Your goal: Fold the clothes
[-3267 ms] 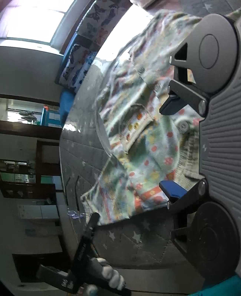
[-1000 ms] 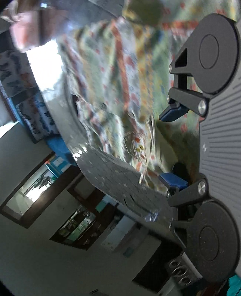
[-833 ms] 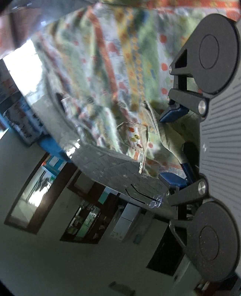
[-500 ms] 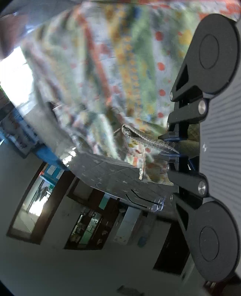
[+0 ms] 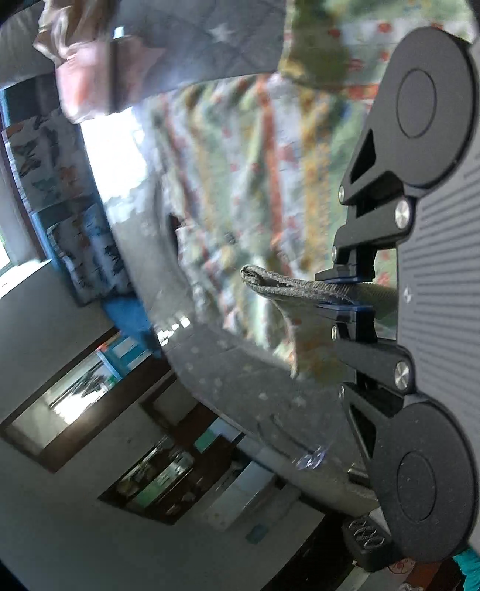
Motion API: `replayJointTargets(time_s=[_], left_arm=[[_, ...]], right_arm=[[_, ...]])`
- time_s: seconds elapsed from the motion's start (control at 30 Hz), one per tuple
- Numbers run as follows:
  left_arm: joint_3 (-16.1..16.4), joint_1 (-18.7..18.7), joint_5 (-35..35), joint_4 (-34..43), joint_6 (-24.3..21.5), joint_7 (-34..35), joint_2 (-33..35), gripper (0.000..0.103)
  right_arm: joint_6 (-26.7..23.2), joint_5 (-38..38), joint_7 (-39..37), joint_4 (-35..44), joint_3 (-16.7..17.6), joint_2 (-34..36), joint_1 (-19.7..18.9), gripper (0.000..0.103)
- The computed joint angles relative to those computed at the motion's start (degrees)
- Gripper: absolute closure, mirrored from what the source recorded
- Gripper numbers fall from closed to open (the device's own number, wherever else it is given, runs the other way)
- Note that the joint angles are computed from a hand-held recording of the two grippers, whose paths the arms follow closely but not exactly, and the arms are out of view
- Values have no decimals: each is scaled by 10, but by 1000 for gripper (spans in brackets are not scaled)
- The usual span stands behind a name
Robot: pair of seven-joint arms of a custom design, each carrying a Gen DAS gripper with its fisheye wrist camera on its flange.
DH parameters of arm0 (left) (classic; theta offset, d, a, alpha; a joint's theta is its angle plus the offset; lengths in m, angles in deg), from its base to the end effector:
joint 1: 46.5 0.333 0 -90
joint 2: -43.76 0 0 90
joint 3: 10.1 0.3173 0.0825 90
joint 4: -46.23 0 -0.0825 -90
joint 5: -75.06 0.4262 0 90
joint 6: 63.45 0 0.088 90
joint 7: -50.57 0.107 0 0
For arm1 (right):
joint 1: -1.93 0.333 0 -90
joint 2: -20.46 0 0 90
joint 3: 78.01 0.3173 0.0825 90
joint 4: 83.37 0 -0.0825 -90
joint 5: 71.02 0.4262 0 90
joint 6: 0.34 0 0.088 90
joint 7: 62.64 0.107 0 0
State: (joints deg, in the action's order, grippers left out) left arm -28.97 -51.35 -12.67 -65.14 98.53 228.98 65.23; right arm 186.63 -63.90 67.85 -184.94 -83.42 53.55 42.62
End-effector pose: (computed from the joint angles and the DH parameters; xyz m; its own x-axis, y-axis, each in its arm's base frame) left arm 0.6257 -0.2097 0.2890 -0.5714 -0.7599 0.3098 -0.6499 0.1886 -0.7362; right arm 0.6065 0.4268 0.3187 0.0448 -0.8387 -0.5428 -0.7439 0.3346 -0.5785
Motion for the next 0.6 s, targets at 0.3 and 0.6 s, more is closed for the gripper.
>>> replayJointTargets(time_s=[0.3,0.6], left_arm=[[0,4,18,48,-24,-6,12,37],[-2,-12,174,132,26,-146,106,44]], right_arm=[[-79,-55,75,14,-145,17,121,94],[-121,-149,140,33,-214,38,172,92]])
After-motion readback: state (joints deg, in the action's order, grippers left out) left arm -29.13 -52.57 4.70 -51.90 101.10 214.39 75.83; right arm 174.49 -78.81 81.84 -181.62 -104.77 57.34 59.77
